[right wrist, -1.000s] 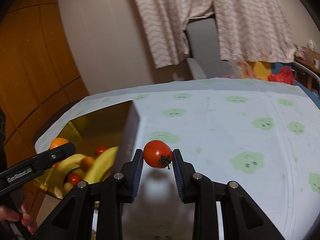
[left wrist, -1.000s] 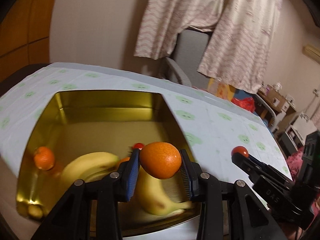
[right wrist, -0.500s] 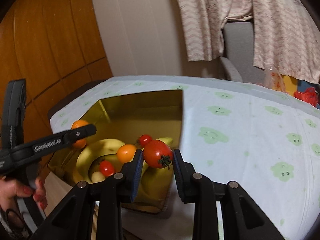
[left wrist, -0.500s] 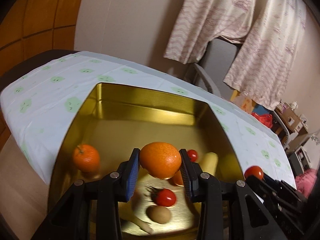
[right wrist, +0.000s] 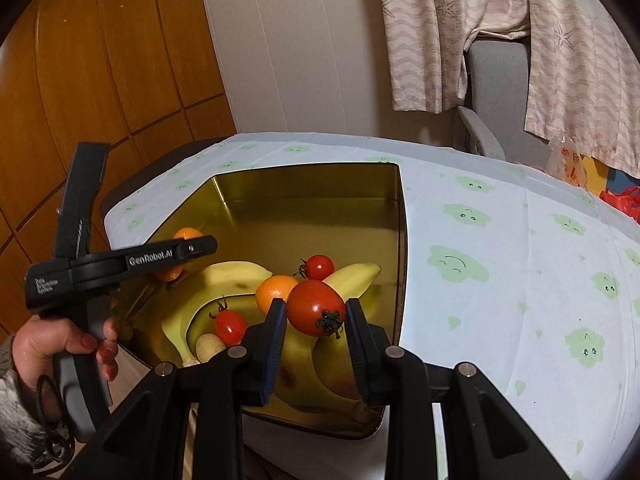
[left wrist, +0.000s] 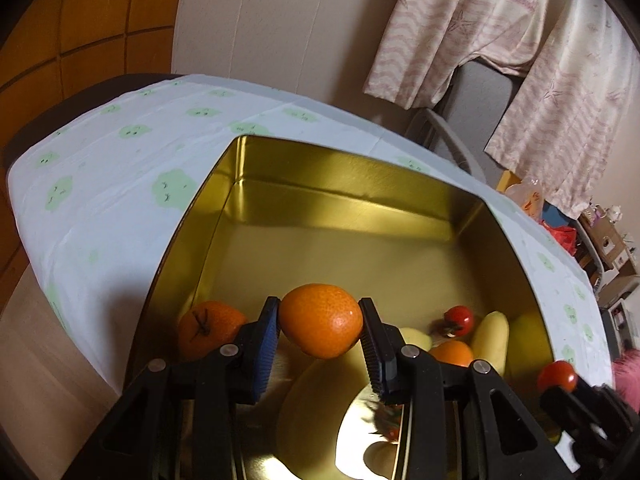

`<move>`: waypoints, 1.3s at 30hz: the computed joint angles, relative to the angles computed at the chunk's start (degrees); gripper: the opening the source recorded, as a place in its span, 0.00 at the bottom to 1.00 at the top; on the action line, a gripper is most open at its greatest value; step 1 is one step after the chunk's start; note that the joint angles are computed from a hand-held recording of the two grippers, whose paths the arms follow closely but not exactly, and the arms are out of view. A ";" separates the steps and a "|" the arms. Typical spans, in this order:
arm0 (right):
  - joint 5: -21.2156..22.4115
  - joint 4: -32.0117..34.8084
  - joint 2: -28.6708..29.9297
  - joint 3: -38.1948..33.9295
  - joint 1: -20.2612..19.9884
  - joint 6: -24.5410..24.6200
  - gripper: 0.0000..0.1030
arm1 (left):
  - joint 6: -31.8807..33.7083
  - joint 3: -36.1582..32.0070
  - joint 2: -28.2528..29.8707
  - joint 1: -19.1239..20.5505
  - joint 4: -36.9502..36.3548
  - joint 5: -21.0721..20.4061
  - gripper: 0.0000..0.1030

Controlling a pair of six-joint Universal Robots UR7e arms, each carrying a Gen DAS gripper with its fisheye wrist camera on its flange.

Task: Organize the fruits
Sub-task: 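Carry the orange into the gold tray and release it with the left gripper while the right carries the tomato, then lower the cherry tomato into the gold tray and open the right gripper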

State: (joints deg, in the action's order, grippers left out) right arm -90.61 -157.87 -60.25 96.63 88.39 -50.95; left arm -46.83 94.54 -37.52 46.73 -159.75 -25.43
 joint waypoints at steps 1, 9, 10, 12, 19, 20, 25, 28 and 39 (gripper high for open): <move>-0.10 0.06 0.12 -0.16 0.04 0.14 0.29 | 0.69 -0.03 0.20 -0.03 -0.60 0.20 0.42; -0.74 0.54 0.95 -0.78 0.41 0.75 0.29 | -0.33 1.38 -0.07 -1.74 -0.77 3.24 0.72; -0.77 0.65 1.01 -0.81 0.44 0.78 0.29 | -1.08 1.69 -0.21 -2.02 0.07 3.56 0.74; -0.88 0.92 1.24 -1.05 0.51 0.84 0.29 | -2.43 2.34 -0.41 -2.67 1.20 4.18 0.77; -2.09 3.26 2.98 -3.82 1.05 3.30 0.29 | -8.25 3.06 -0.96 -4.90 8.90 6.55 0.93; -2.35 3.72 3.37 -4.52 1.14 4.06 0.29 | -8.75 3.01 -0.93 -5.17 9.63 6.87 0.96; -5.61 5.39 6.19 -8.95 2.11 7.65 0.29 | -10.55 2.04 -0.35 -6.24 13.72 7.90 1.00; -6.75 6.05 7.78 -11.27 2.59 8.39 0.29 | -12.72 1.15 -0.24 -6.29 17.71 7.78 1.00; -12.96 6.22 13.29 -17.15 4.50 7.34 0.29 | -29.79 -2.32 -0.96 -6.84 41.13 8.56 1.00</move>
State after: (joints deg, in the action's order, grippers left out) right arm -103.57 -151.65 -46.97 79.48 92.89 -43.61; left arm -76.62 92.22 -38.48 39.88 -118.62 -16.87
